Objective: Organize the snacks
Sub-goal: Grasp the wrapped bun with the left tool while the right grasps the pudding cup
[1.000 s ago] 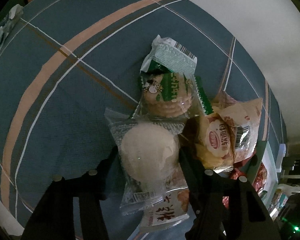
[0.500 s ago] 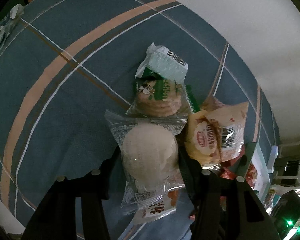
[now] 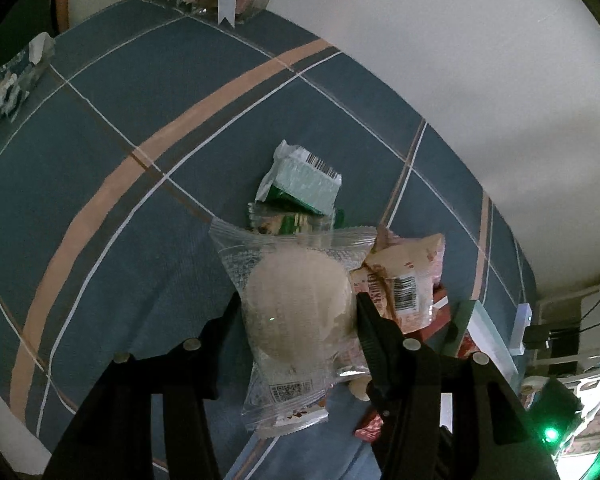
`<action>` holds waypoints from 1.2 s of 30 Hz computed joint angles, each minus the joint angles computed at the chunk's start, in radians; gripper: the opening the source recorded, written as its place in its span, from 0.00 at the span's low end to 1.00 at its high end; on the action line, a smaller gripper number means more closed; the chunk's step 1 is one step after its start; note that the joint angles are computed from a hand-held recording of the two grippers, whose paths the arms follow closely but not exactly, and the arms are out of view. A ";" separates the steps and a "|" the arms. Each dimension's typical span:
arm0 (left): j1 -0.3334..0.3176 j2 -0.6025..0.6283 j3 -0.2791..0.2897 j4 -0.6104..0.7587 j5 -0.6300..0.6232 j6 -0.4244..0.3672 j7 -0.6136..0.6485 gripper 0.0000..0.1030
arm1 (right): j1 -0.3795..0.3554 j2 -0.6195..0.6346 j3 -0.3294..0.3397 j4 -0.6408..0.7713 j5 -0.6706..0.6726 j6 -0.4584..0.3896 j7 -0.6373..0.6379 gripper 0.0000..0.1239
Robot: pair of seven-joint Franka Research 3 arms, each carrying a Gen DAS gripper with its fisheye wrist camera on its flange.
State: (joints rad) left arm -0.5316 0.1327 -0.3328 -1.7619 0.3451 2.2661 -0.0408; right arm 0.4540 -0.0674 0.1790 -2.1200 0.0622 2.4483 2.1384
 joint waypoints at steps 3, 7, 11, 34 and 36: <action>0.001 -0.004 0.000 -0.008 -0.007 0.000 -0.001 0.54 | 0.000 0.002 0.000 0.000 -0.002 -0.016 0.005 0.20; 0.000 0.021 0.001 0.008 -0.023 -0.003 -0.014 0.54 | 0.000 -0.002 0.004 -0.009 -0.024 0.000 0.012 0.20; -0.001 0.032 0.004 0.010 -0.032 0.003 -0.014 0.54 | 0.005 0.040 0.007 0.025 -0.074 0.002 0.044 0.31; -0.008 0.069 0.010 0.040 -0.050 -0.001 0.001 0.54 | 0.052 0.132 -0.026 0.089 -0.185 0.014 0.119 0.30; -0.010 0.071 0.011 0.047 -0.047 -0.005 -0.001 0.54 | 0.049 0.130 -0.027 0.084 -0.175 0.017 0.113 0.30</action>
State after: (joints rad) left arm -0.5417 0.2039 -0.3219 -1.7150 0.2984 2.2613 -0.0418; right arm 0.5026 0.0623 0.1524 -2.0361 -0.1128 2.4658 2.2515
